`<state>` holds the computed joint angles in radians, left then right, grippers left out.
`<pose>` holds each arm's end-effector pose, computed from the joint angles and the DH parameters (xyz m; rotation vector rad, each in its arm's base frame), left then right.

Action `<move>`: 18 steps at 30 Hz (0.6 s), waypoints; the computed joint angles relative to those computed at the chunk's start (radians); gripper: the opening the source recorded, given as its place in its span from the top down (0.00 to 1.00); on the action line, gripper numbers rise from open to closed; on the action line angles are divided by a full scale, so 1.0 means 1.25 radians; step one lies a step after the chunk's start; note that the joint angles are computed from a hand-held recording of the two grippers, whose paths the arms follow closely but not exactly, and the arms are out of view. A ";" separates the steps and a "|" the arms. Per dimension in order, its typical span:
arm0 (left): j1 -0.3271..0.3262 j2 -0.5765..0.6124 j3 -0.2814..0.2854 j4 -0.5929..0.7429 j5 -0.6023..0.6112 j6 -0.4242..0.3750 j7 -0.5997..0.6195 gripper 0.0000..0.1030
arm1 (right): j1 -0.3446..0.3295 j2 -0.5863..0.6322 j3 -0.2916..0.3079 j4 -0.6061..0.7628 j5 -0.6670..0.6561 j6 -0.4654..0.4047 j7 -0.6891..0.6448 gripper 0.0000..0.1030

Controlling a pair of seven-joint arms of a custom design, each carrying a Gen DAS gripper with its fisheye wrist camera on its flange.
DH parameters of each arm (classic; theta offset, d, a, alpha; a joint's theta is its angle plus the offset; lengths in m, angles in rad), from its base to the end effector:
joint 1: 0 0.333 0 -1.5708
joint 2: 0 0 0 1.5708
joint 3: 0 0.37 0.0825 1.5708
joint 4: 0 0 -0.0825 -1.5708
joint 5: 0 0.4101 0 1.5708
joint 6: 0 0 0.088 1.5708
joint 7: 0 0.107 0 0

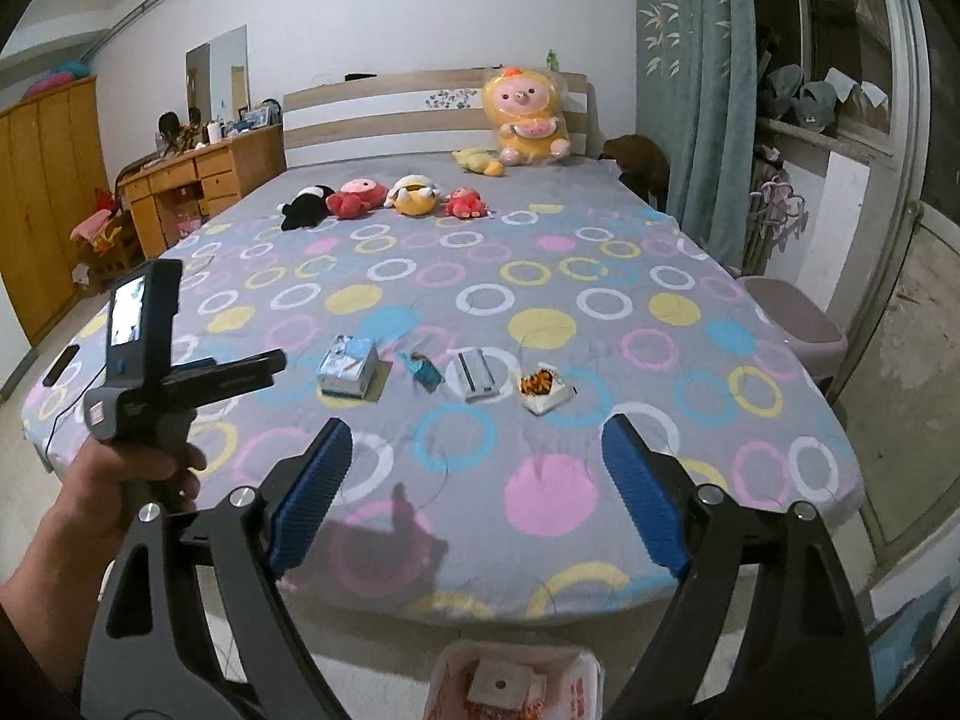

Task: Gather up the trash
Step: 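Move both tools back over the bed toward the remaining items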

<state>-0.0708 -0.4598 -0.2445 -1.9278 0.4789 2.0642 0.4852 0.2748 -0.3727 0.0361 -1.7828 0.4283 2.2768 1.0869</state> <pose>0.4211 -0.1518 0.7868 -2.1810 1.0696 -0.6562 0.4446 0.1594 0.8544 -2.0114 0.9731 -0.4693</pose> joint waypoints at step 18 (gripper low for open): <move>0.032 0.128 0.054 0.036 -0.029 0.000 0.037 0.08 | 0.005 0.312 0.028 0.177 -0.064 0.052 0.051 0.19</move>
<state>-0.0302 -0.3003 -0.1769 -1.8825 0.4430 2.0646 0.5317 0.2813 0.0171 0.0709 -1.5620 0.3480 2.3417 1.1512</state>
